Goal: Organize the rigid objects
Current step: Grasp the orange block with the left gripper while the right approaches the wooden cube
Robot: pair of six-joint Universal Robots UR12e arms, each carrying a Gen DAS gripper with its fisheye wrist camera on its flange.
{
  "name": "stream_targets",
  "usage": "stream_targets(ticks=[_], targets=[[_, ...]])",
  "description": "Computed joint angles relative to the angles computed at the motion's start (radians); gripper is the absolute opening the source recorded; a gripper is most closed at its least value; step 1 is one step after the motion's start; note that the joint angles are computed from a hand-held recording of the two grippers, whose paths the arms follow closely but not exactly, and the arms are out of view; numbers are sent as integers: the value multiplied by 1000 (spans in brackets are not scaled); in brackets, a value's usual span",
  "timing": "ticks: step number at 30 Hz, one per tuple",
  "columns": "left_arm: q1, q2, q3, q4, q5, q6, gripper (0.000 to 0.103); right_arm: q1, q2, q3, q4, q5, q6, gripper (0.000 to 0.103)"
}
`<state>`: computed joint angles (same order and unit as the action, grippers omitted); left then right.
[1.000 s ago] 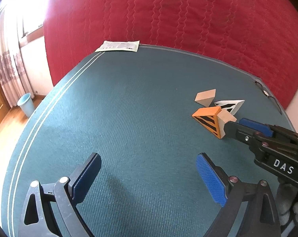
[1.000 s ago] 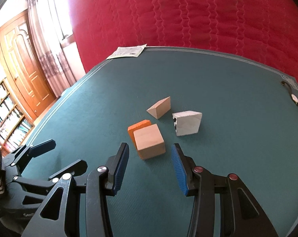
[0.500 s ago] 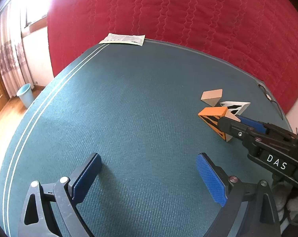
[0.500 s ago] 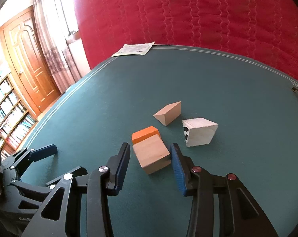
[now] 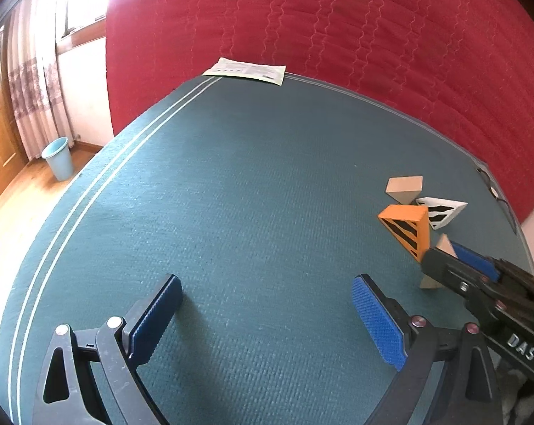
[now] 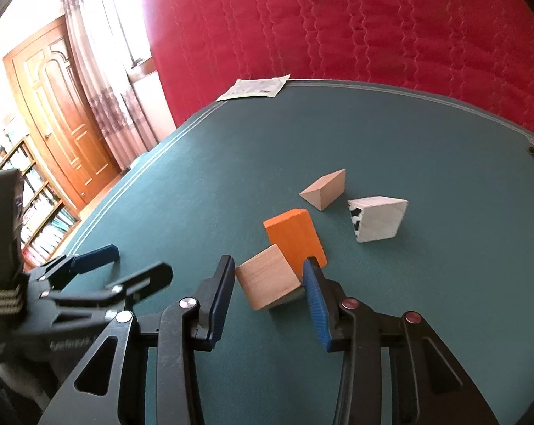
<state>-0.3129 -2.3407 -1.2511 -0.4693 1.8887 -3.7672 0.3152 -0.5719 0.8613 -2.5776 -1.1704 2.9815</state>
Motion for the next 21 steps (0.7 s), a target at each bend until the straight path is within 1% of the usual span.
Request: stream_targets(ticks=[3, 6, 11, 14, 18, 21], targets=[[-3, -2, 3, -3, 9, 7, 99, -3, -18, 34, -26, -19, 11, 41], [-3, -3, 5, -7, 14, 6, 99, -12, -39, 72, -54, -15, 34, 41], [-10, -13, 32, -45, 51, 10, 98, -26, -67, 129, -95, 4, 76, 41], [-19, -24, 57, -67, 71, 29, 98, -35, -88, 175, -129, 17, 101, 41], [-27, -45, 105, -102, 67, 35, 98, -47, -116, 232, -173, 30, 123, 41], [-33, -63, 145, -124, 65, 35, 98, -55, -138, 276, -207, 24, 139, 41]])
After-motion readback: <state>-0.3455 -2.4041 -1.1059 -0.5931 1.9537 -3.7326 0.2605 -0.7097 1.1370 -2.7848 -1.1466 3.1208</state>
